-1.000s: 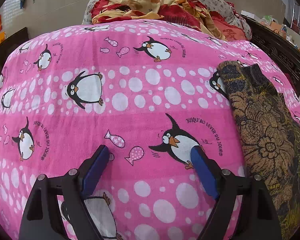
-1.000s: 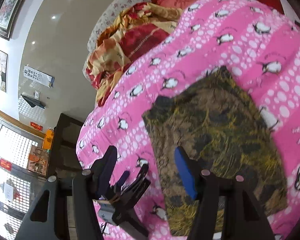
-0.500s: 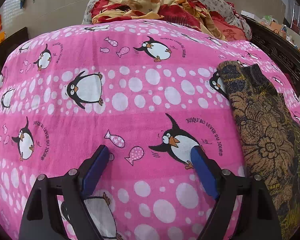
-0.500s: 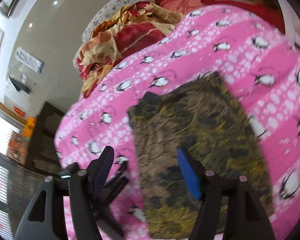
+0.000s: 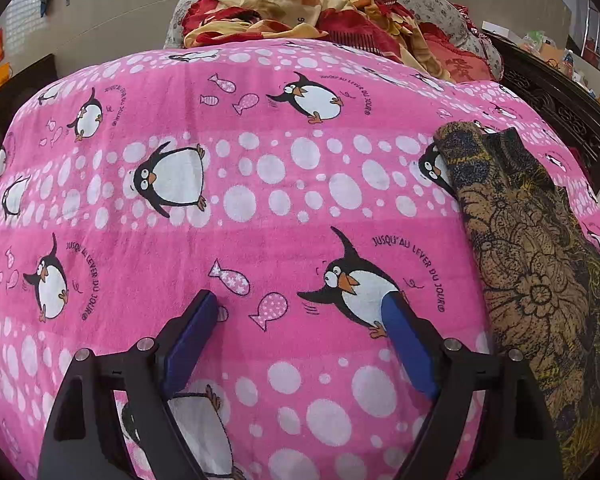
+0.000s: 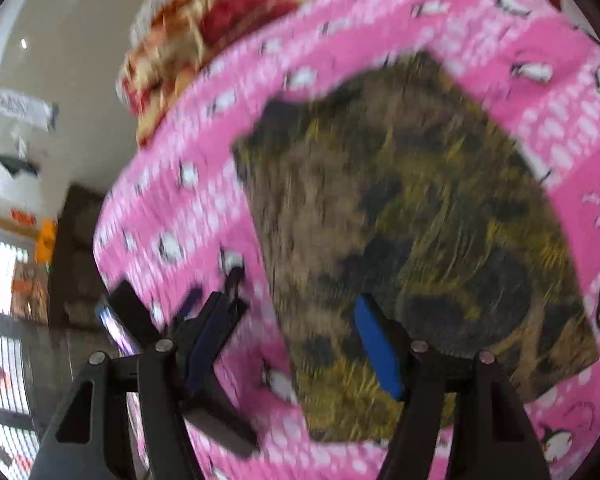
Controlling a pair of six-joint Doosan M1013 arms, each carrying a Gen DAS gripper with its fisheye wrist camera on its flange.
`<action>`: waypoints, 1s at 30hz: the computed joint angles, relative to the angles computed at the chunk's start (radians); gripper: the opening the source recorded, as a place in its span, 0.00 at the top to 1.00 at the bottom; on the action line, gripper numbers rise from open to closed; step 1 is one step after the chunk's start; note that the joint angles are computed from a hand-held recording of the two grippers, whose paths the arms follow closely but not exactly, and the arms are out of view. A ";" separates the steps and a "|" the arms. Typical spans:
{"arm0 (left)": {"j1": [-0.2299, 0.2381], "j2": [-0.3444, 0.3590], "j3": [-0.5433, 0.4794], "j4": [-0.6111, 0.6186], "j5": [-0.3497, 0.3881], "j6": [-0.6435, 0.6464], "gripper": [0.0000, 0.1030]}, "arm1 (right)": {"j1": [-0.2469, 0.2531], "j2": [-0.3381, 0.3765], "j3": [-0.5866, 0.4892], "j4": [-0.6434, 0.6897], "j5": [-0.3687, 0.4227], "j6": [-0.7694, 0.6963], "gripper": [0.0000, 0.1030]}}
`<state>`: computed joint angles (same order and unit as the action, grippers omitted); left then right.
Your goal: Fold small clothes
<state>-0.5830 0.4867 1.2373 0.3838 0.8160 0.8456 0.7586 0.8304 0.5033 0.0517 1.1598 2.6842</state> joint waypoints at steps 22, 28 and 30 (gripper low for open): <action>0.001 0.000 0.001 -0.002 -0.002 0.002 0.35 | -0.048 -0.272 0.609 0.195 -0.622 -0.416 0.35; 0.000 0.003 -0.006 -0.002 0.005 0.005 0.33 | -0.022 -0.333 0.676 -0.156 -0.651 -0.285 0.35; 0.000 0.007 -0.011 -0.009 0.011 0.011 0.29 | -0.008 -0.350 0.684 -0.320 -0.618 -0.236 0.34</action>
<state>-0.5829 0.4933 1.2260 0.3752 0.8268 0.8565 0.7510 0.4802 1.1868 -0.2687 0.5416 2.4486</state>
